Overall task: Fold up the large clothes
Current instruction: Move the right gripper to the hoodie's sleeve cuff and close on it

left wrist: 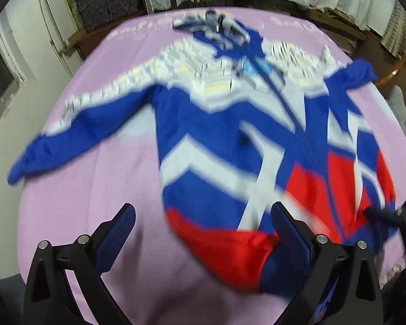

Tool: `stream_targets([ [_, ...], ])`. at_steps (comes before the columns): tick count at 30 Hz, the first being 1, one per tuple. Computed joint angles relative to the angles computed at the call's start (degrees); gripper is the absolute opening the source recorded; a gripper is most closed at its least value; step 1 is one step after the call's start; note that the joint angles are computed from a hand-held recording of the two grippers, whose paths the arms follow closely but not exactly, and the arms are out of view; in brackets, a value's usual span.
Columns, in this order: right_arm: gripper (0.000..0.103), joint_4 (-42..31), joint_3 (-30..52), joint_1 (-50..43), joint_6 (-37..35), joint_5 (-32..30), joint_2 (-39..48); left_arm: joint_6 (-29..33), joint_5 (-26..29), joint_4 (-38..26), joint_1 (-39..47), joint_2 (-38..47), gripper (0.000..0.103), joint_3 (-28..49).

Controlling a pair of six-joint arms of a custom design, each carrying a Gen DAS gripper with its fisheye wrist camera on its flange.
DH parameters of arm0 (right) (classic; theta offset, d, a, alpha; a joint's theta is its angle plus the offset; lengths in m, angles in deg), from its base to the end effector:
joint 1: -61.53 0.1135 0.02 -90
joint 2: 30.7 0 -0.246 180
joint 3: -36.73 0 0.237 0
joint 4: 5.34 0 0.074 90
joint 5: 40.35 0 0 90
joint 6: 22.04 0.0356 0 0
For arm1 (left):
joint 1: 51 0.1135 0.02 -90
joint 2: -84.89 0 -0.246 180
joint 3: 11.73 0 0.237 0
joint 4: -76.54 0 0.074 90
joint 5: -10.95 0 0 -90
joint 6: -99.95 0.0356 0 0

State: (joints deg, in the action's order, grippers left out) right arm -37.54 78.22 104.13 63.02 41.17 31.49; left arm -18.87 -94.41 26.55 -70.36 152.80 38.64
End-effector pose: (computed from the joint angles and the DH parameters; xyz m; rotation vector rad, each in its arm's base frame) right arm 0.1384 0.1344 0.1602 -1.0808 2.2973 0.4530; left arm 0.1870 -0.0557 0.1699 -0.2919 2.6596 0.1124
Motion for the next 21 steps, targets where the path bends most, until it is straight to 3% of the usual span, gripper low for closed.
stream_targets([
  [1, 0.099, 0.1, -0.1, 1.0, 1.1, 1.4, -0.2, 0.1, 0.9, -1.1, 0.7, -3.7, 0.1, -2.6],
  [3, 0.099, -3.9, -0.9, -1.0, -3.8, -4.1, -3.6, 0.0, 1.4, -4.3, 3.3, -11.6, 0.1, -8.1],
  [5, 0.099, -8.2, -1.0, -8.4, -6.5, -11.7, -6.5, 1.5, 4.4, -7.9, 8.3, -18.2, 0.1, -10.8],
  [7, 0.099, -9.4, -0.7, -16.4, -7.6, -11.5, -8.6, 2.7, 7.0, -9.0, 11.9, -21.3, 0.1, -11.5],
  [10, 0.099, -7.9, 1.2, -28.9, -6.3, -13.4, -5.9, 3.7, 12.7, -4.8, 11.5, -20.4, 0.1, -11.2],
  [12, 0.095, -6.6, 2.6, -37.4, -6.0, -16.5, -1.5, 1.9, 10.9, -1.5, 7.2, -17.1, 0.098, -11.2],
  [13, 0.086, -6.3, 3.6, -39.5, -6.2, -17.1, 0.8, 1.2, 10.1, 0.0, 6.0, -15.7, 0.094, -11.4],
  [14, 0.073, -6.7, 4.0, -42.0, -6.8, -19.0, 2.7, 1.2, 11.2, 1.7, 6.4, -14.1, 0.082, -11.6],
  [16, 0.055, -7.8, 4.7, -43.6, -8.0, -22.9, 7.4, 0.7, 11.1, 2.5, 6.8, -14.5, 0.07, -12.1],
  [17, 0.049, -8.5, 3.8, -43.5, -8.5, -23.2, 7.3, 0.5, 10.5, 2.4, 6.9, -14.1, 0.058, -11.8],
  [18, 0.049, -7.7, 3.3, -42.4, -8.0, -22.3, 8.3, 0.2, 9.1, 2.1, 6.5, -13.8, 0.046, -11.5],
  [19, 0.048, -6.2, 3.3, -41.8, -7.5, -21.8, 9.3, 0.4, 8.4, 1.9, 6.6, -13.7, 0.04, -11.5],
  [21, 0.027, -4.7, 1.6, -40.5, -6.8, -20.0, 6.7, 0.9, 7.6, 0.8, 8.3, -14.5, 0.014, -11.7],
])
